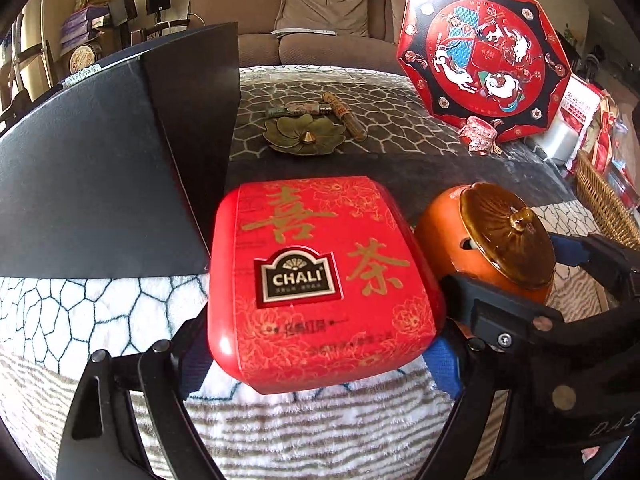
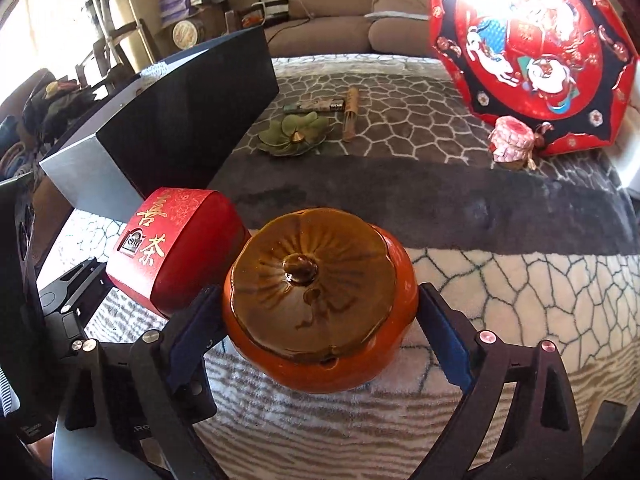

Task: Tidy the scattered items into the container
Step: 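Lift the red tin with the left tool while the right tool carries the orange jar to the box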

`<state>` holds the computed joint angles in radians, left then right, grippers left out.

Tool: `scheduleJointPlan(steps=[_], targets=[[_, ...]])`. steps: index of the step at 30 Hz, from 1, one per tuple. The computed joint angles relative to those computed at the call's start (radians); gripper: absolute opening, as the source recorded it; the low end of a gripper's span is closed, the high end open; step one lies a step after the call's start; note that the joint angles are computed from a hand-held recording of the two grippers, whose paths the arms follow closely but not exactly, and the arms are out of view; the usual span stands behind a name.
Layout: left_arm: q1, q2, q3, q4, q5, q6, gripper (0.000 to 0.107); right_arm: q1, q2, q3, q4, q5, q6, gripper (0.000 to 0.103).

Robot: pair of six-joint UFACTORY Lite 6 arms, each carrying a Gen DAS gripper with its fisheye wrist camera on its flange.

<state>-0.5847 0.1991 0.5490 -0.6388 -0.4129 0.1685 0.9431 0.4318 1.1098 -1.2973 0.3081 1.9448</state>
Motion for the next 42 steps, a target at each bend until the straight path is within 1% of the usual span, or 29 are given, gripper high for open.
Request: scheduleJointPlan(steps=[2, 4, 6, 8, 11, 14, 15, 16, 18, 19, 21, 23, 25, 28, 29, 31, 33, 35, 39, 42], targets=[[0.018, -0.017, -0.017, 0.079, 0.002, -0.066, 0.086, -0.012, -0.018, -0.020, 0.000, -0.021, 0.010, 0.093], [0.022, -0.045, -0.037, 0.104, 0.002, -0.083, 0.086, -0.017, -0.041, -0.045, -0.018, -0.032, 0.043, 0.093], [0.010, -0.096, -0.065, 0.078, 0.005, -0.050, 0.084, -0.014, -0.064, -0.066, -0.012, -0.022, 0.049, 0.093], [-0.019, -0.163, -0.095, -0.005, 0.010, 0.043, 0.083, -0.003, -0.094, -0.093, -0.020, 0.001, 0.063, 0.093], [-0.035, -0.266, -0.147, -0.065, 0.036, 0.116, 0.083, 0.002, -0.141, -0.137, -0.013, 0.014, 0.080, 0.093], [0.005, -0.334, -0.193, -0.003, 0.086, 0.053, 0.083, 0.024, -0.154, -0.159, 0.052, 0.047, 0.015, 0.093], [0.029, -0.351, -0.212, 0.062, 0.097, -0.015, 0.083, 0.038, -0.151, -0.162, 0.076, 0.063, -0.020, 0.093], [0.050, -0.364, -0.230, 0.120, 0.109, -0.071, 0.083, 0.056, -0.151, -0.175, 0.062, 0.075, -0.014, 0.094], [0.076, -0.382, -0.262, 0.183, 0.118, -0.119, 0.083, 0.089, -0.179, -0.226, -0.035, 0.101, 0.096, 0.094], [0.078, -0.386, -0.275, 0.184, 0.114, -0.119, 0.083, 0.093, -0.187, -0.239, -0.056, 0.106, 0.129, 0.094], [0.076, -0.379, -0.285, 0.168, 0.104, -0.115, 0.084, 0.093, -0.182, -0.230, -0.028, 0.114, 0.128, 0.094], [0.055, -0.349, -0.268, 0.062, 0.091, -0.035, 0.085, 0.111, -0.164, -0.209, -0.021, 0.160, 0.158, 0.094], [0.035, -0.313, -0.252, 0.024, 0.074, -0.010, 0.086, 0.127, -0.130, -0.184, -0.004, 0.190, 0.175, 0.095], [0.010, -0.255, -0.221, -0.041, 0.047, 0.039, 0.088, 0.127, -0.064, -0.129, 0.056, 0.212, 0.084, 0.095], [0.013, -0.240, -0.213, -0.018, 0.041, 0.014, 0.088, 0.122, -0.055, -0.126, 0.050, 0.207, 0.080, 0.094], [0.023, -0.214, -0.206, 0.040, 0.022, -0.046, 0.089, 0.114, -0.068, -0.153, -0.011, 0.189, 0.139, 0.094], [0.023, -0.213, -0.212, 0.059, 0.012, -0.063, 0.089, 0.104, -0.087, -0.174, -0.031, 0.165, 0.144, 0.094], [0.023, -0.220, -0.214, 0.049, 0.024, -0.048, 0.085, 0.105, -0.085, -0.171, -0.021, 0.165, 0.122, 0.094], [0.038, -0.248, -0.229, 0.096, 0.037, -0.093, 0.084, 0.120, -0.076, -0.142, 0.054, 0.190, 0.032, 0.094], [0.042, -0.307, -0.242, 0.071, 0.067, -0.063, 0.084, 0.135, -0.092, -0.148, 0.067, 0.200, 0.021, 0.094]])
